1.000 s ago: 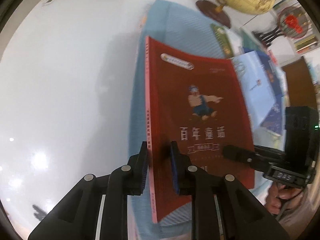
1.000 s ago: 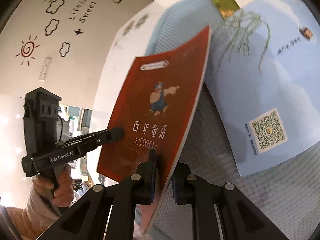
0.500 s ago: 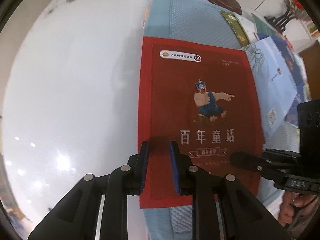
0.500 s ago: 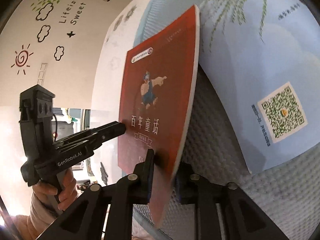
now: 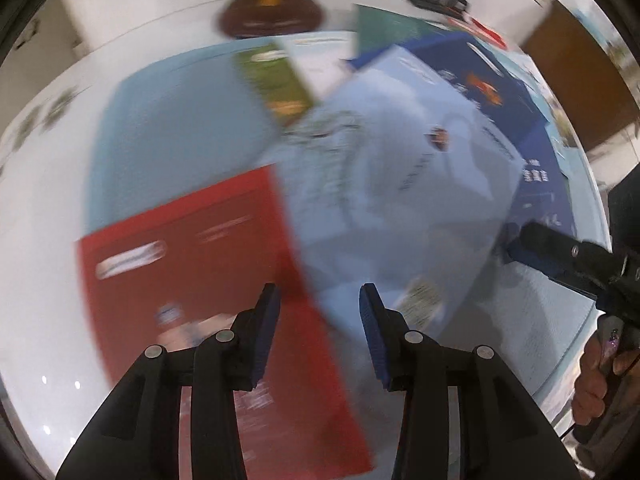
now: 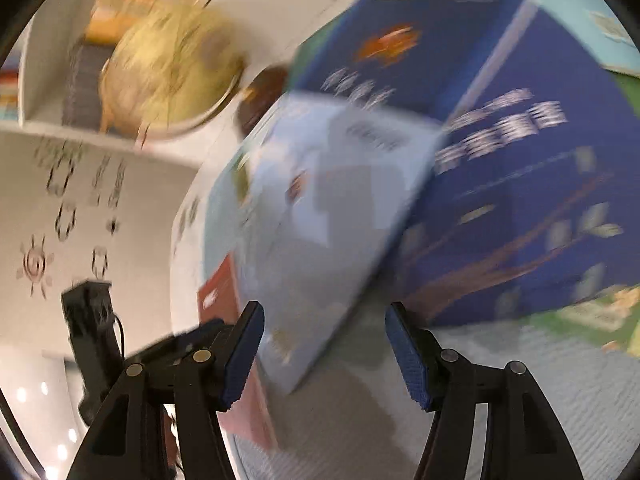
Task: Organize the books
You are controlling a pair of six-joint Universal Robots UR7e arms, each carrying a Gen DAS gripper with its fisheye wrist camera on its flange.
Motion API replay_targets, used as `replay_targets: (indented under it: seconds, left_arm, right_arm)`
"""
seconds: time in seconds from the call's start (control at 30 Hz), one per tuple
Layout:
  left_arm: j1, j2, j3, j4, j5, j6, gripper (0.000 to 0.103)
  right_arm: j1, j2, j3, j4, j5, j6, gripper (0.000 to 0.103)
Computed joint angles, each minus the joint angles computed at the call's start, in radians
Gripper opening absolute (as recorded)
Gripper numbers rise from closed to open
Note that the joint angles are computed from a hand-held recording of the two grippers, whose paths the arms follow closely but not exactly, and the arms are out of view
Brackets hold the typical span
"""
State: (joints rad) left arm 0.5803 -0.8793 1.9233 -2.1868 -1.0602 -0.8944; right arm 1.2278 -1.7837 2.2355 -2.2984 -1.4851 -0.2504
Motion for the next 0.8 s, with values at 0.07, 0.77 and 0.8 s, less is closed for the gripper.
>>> replay_targets:
  seconds: [0.07,0.77,0.8]
  left_arm:
    - [-0.003,0.038,-0.037,0.023,0.020,0.013,0.039]
    - [0.026,0.053,-0.062,-0.003,-0.037,0.049,0.039]
    - [0.026,0.053,-0.062,-0.004,-0.037,0.051,0.039]
  right_arm:
    - [-0.026,-0.011,0.002,-0.035,0.027,-0.015,0.061]
    - [-0.135,0.028,0.064,0.045,0.250,-0.050,0.043]
    - [-0.135,0.041,0.059,0.047,0.258,-0.051,0.039]
